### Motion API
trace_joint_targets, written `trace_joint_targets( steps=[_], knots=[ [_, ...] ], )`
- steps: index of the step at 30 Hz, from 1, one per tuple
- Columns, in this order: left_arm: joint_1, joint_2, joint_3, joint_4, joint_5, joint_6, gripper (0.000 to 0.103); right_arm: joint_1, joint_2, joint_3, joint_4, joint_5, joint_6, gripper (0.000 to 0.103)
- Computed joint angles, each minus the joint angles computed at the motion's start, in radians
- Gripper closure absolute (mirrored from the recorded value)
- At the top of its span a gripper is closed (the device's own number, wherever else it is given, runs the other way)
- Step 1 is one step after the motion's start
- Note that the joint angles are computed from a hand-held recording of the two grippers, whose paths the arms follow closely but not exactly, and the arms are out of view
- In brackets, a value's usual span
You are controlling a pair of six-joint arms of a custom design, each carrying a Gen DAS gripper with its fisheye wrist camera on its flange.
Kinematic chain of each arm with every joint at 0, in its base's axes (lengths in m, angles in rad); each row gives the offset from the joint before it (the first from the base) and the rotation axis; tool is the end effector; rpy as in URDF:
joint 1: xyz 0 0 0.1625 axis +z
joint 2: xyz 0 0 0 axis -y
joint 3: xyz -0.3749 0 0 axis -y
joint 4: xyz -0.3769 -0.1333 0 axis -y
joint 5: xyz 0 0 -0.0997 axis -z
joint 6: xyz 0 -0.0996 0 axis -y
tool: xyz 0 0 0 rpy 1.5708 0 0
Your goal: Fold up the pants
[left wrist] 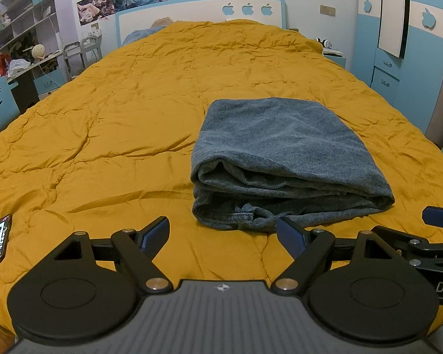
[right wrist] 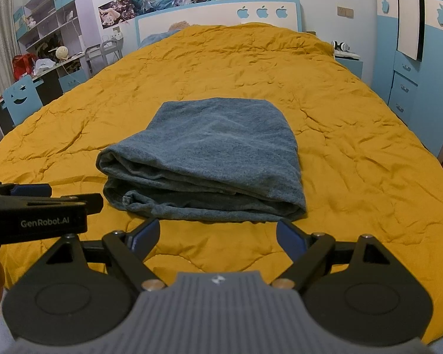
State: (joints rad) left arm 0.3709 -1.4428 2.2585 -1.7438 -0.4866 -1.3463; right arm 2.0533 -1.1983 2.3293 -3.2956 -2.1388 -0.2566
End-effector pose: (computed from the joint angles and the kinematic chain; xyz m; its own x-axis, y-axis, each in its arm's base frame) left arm -0.2535 -0.3361 0.1628 -0.6551 -0.1431 -0.7418 0.4822 0.6767 -0.5564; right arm 0.2685 -0.3408 0.1569 -0.7598 -0.3068 0.5733 -0.5969 0.6786 -0.4280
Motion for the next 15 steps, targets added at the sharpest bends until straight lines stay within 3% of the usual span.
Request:
trace_joint_targets(
  steps=[15],
  knots=[
    [-0.003, 0.000, -0.001, 0.010, -0.001, -0.009, 0.007, 0.000, 0.000, 0.000, -0.001, 0.001, -0.003, 0.021]
  ],
)
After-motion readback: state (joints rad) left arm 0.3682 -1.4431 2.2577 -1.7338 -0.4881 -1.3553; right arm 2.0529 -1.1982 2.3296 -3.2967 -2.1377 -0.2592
